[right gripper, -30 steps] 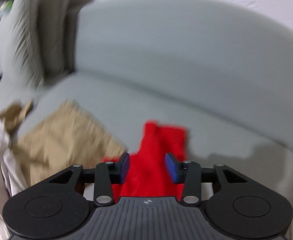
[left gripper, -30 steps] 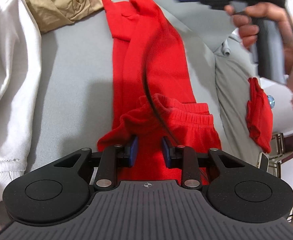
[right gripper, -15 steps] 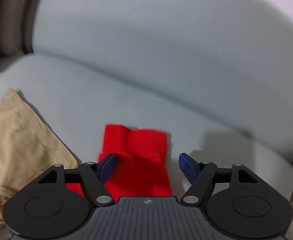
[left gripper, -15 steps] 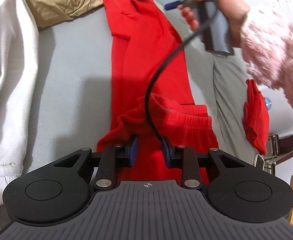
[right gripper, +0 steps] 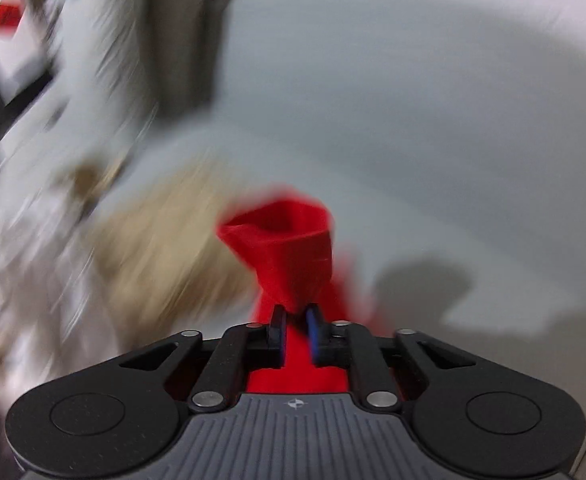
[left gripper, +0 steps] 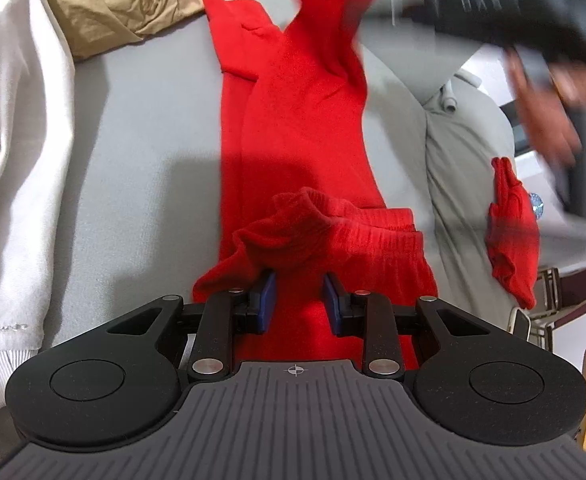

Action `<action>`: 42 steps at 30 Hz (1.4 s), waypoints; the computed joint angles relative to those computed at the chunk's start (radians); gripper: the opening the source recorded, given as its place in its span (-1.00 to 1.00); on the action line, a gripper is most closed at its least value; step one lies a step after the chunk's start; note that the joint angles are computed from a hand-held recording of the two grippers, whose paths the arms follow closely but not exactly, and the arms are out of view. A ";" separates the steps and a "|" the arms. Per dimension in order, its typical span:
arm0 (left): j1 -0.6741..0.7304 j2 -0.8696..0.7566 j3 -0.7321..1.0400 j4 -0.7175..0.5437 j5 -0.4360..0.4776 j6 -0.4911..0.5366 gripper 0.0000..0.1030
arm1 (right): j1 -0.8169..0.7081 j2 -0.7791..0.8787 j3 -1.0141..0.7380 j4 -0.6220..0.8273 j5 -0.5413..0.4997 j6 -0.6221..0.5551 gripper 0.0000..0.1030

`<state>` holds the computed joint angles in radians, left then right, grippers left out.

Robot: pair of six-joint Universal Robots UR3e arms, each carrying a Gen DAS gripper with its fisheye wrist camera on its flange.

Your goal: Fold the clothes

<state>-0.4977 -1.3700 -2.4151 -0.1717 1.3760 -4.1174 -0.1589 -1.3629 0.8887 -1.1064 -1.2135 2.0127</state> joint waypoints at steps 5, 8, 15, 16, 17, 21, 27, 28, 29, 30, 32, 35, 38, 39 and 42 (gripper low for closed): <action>-0.014 -0.007 0.006 0.002 0.018 -0.005 -0.39 | -0.046 -0.041 0.069 -0.096 0.157 0.075 0.03; -0.003 -0.003 -0.004 0.008 0.005 -0.006 -0.39 | 0.044 -0.014 0.187 -0.422 0.192 0.295 0.00; 0.030 0.020 -0.030 0.016 -0.038 -0.006 -0.39 | 0.275 0.273 0.116 -0.707 -0.095 0.518 -0.14; 0.034 0.023 -0.033 0.016 -0.043 -0.005 -0.39 | 0.283 0.296 0.102 -0.700 -0.113 0.532 -0.13; 0.039 0.026 -0.037 0.017 -0.049 -0.004 -0.39 | 0.287 0.314 0.099 -0.698 -0.121 0.544 -0.15; 0.057 0.033 -0.052 0.026 -0.071 -0.004 -0.39 | 0.243 0.258 0.142 -0.711 -0.024 0.461 -0.88; 0.042 0.030 -0.038 0.016 -0.055 -0.010 -0.39 | 0.158 0.300 0.114 -0.986 0.049 0.549 -0.88; 0.047 0.032 -0.043 0.021 -0.061 -0.011 -0.39 | 0.153 0.327 0.081 -0.970 0.033 0.537 -0.88; 0.050 0.033 -0.045 0.022 -0.063 -0.012 -0.39 | 0.153 0.346 0.060 -0.961 0.014 0.522 -0.88; 0.054 0.033 -0.048 0.025 -0.069 -0.013 -0.39 | 0.159 0.356 0.065 -0.970 -0.007 0.518 -0.88; 0.061 0.025 -0.049 0.032 -0.078 -0.013 -0.39 | 0.188 0.385 0.109 -1.022 -0.118 0.531 -0.81; 0.060 0.014 -0.044 0.037 -0.076 -0.009 -0.39 | 0.190 0.357 0.227 -1.141 -0.159 0.629 -0.46; 0.062 0.009 -0.043 0.039 -0.079 -0.006 -0.39 | 0.168 0.303 0.215 -1.082 -0.126 0.641 -0.32; 0.061 0.009 -0.043 0.041 -0.078 -0.007 -0.39 | 0.149 0.257 0.253 -1.086 -0.091 0.616 -0.24; 0.054 0.005 -0.040 0.043 -0.071 -0.010 -0.39 | 0.095 0.092 0.394 -1.064 0.038 0.512 -0.15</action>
<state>-0.4434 -1.3652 -2.4555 -0.1289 1.3047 -4.1273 -0.0643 -1.2708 1.2829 -2.1707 -1.1751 2.5246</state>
